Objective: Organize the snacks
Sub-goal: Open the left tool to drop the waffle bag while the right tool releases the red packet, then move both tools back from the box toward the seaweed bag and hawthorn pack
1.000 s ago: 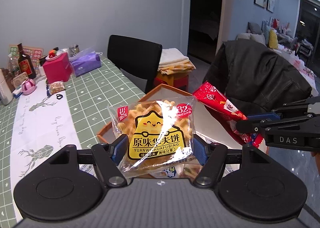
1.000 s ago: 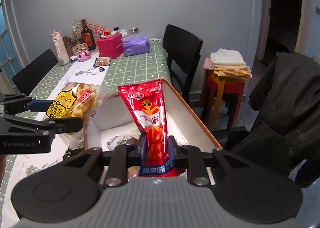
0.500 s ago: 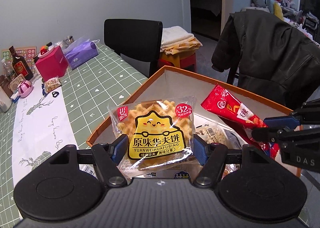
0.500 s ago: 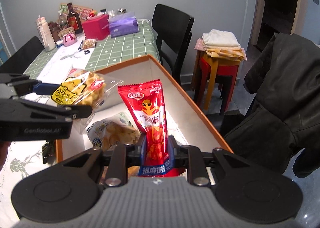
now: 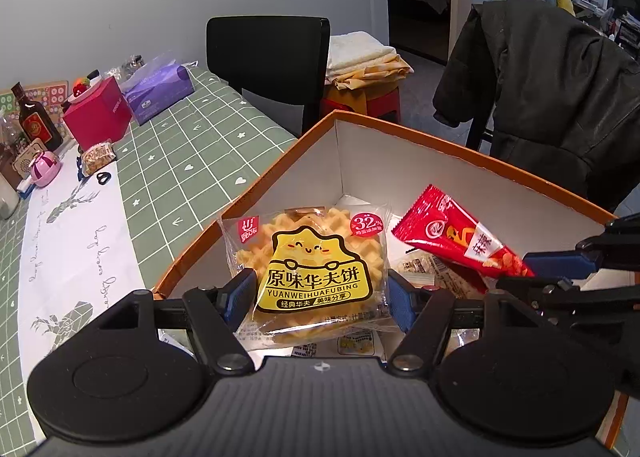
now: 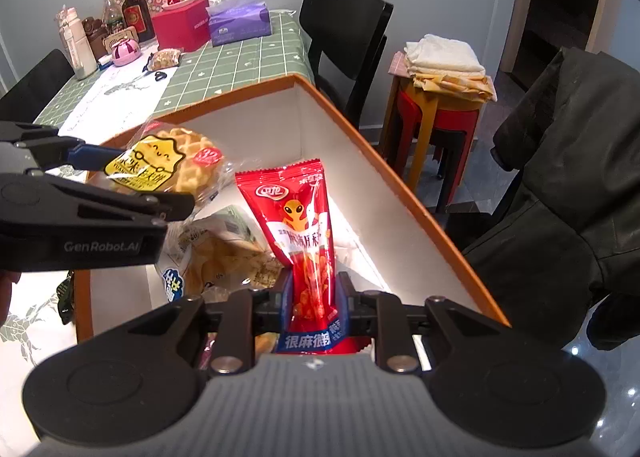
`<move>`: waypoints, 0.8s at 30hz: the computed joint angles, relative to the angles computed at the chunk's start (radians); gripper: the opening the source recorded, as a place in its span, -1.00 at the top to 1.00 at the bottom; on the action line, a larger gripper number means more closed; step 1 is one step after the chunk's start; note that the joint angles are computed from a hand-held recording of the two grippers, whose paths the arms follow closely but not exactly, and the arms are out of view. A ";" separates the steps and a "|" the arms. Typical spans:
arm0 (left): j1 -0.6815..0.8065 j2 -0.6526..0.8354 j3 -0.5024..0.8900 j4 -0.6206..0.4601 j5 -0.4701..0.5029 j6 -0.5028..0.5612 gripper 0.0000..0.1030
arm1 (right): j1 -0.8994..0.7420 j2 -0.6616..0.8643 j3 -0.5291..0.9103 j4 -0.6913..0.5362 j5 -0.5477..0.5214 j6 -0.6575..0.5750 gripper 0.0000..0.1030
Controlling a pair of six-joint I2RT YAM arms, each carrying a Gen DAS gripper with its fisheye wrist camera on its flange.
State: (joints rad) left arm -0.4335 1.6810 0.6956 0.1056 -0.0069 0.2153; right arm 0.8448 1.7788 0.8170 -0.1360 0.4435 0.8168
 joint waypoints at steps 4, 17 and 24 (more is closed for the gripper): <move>0.011 0.018 0.010 0.011 0.033 -0.034 -0.54 | -0.002 0.020 0.009 0.007 0.000 0.001 0.59; 0.050 -0.011 0.015 0.013 0.090 -0.121 -0.77 | 0.007 0.018 0.003 0.026 0.017 0.014 0.39; 0.073 -0.037 0.010 -0.011 0.106 -0.133 -0.77 | 0.012 0.015 0.009 0.013 0.025 0.019 0.39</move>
State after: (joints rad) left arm -0.3605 1.6436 0.7058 0.0943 0.0991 0.0826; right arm 0.8563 1.7937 0.8259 -0.1234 0.4685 0.8356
